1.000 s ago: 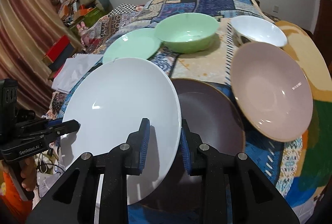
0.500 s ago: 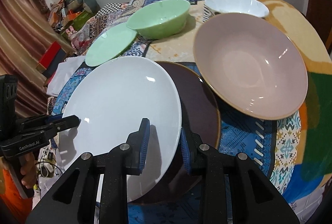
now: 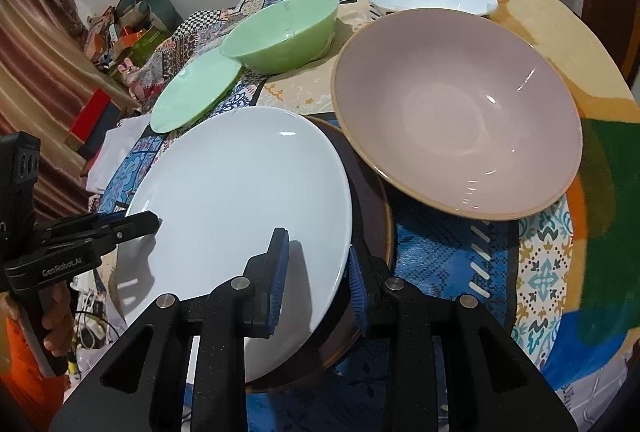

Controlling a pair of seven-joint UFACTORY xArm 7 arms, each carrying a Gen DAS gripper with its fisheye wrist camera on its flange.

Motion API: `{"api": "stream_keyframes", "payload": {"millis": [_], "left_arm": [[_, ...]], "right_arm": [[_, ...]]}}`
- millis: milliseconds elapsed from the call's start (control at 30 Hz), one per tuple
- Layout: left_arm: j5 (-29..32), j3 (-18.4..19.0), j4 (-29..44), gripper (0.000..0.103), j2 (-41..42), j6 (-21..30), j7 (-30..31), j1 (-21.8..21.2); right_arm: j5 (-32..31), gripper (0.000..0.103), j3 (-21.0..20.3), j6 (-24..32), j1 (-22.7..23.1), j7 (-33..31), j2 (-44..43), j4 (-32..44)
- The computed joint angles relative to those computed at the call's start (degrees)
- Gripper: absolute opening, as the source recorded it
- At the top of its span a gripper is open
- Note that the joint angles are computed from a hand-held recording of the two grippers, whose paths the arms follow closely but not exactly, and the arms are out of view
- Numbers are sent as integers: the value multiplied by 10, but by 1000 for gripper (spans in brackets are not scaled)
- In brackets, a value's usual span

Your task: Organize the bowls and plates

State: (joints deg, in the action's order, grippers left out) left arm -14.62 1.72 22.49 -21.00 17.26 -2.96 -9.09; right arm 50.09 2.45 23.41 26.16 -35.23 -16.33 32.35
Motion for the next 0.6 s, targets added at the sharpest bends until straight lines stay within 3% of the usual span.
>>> {"api": "stream_keyframes", "payload": {"millis": [600], "left_arm": [[-3,-11,17,30,35,-14,6,-6]], "right_arm": [[-11,28,-9,28,-10,9,-17,0]]}}
